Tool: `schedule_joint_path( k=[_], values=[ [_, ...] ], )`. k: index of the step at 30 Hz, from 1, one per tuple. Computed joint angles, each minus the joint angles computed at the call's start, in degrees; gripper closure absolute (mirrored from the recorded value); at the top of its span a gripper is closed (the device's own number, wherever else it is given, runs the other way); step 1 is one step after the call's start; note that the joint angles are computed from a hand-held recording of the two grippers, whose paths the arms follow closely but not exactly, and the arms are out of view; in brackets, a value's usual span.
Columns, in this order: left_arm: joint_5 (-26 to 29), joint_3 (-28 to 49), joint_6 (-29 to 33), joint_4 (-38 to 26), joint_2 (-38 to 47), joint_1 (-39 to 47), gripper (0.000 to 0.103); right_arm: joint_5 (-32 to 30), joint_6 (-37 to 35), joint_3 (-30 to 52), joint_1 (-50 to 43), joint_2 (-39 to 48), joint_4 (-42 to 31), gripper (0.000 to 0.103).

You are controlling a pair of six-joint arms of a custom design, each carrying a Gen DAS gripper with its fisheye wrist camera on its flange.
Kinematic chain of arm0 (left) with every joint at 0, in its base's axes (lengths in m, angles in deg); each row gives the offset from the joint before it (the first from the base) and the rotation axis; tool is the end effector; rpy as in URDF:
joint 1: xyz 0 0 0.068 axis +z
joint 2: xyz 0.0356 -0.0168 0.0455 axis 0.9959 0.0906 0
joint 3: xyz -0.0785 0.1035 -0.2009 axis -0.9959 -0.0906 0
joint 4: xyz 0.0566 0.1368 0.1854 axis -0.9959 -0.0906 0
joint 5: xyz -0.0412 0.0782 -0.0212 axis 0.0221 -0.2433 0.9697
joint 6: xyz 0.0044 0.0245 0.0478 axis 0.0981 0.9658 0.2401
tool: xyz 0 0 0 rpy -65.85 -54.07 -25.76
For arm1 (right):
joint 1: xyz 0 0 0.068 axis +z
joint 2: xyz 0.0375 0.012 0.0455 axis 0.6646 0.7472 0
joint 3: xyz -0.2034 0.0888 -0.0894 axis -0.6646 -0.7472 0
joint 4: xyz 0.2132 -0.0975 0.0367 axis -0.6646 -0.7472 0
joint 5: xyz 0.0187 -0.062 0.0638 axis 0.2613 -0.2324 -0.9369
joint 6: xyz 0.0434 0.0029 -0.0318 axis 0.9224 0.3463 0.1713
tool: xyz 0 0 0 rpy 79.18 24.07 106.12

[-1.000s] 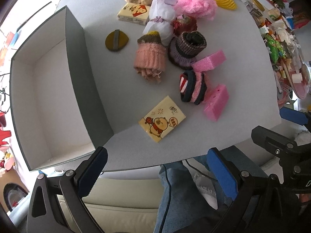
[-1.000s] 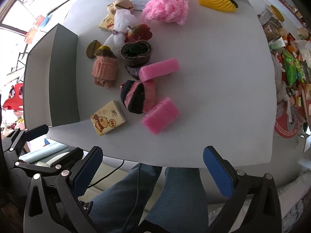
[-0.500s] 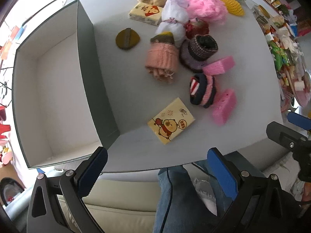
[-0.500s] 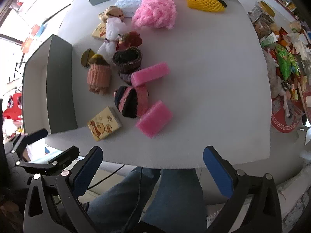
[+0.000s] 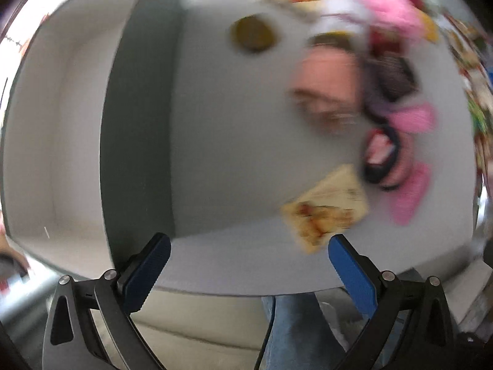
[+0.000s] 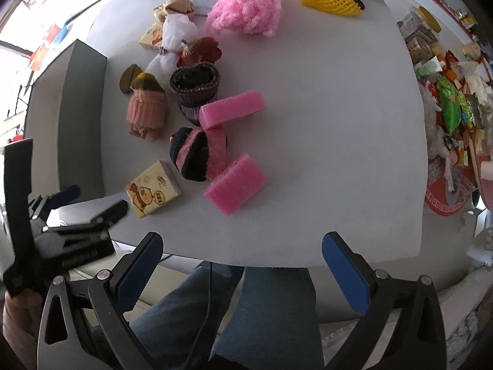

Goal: Organize soft objects
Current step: 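Grasp the yellow cartoon tissue pack with the left tool while the right tool grasps a pink foam block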

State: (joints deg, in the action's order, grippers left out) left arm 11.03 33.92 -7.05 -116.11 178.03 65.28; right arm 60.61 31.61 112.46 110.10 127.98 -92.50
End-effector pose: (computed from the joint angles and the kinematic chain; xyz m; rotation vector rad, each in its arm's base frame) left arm 0.3107 -0.1104 0.1355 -1.1301 -2.8498 0.0137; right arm 0.1138 0.2882 0.2007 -1.2448 -2.8813 -0.0670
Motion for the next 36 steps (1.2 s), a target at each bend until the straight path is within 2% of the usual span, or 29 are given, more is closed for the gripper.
schedule_joint_path(
  k=[4, 7, 9, 12, 18, 20, 25, 30, 36],
  values=[
    [0.4, 0.6, -1.6, -1.6, -1.1, 0.5, 0.0, 0.6, -1.9, -6.4, -0.6, -3.7, 3.5, 0.0],
    [2.2, -2.1, -7.9, -2.4, -3.5, -1.7, 0.0, 1.2, -3.9, -12.9, -2.3, -7.0, 7.8, 0.0],
    [3.3, -4.2, -14.5, -1.7, -3.6, -3.2, 0.0, 1.3, -6.6, -16.2, -4.2, -8.7, 10.1, 0.0],
    [3.8, -6.8, -21.8, 0.3, -2.9, -5.4, 0.0, 1.4, -13.2, -19.8, -7.6, -10.2, 12.6, 0.0],
    [3.4, -11.4, -30.8, 5.6, -4.2, -7.5, 0.0, 0.2, -24.4, -25.0, -14.1, -11.9, 17.7, 0.0],
    [3.6, -15.7, -31.5, 8.8, -5.9, -6.6, 0.0, -0.1, -27.7, -25.8, -15.7, -11.8, 18.6, 0.0],
    [2.5, -18.3, -34.9, 14.4, -4.1, -7.7, 0.0, -0.7, -33.7, -27.1, -19.5, -10.7, 22.0, 0.0],
    [1.3, -15.0, -36.8, 14.9, 0.5, -7.9, 0.0, -1.9, -38.6, -27.0, -22.4, -6.1, 27.7, 0.0],
    [0.6, -14.4, -35.4, 16.1, 1.7, -7.0, 0.0, -2.4, -43.7, -22.6, -24.1, 2.8, 29.4, 0.0]
  ],
)
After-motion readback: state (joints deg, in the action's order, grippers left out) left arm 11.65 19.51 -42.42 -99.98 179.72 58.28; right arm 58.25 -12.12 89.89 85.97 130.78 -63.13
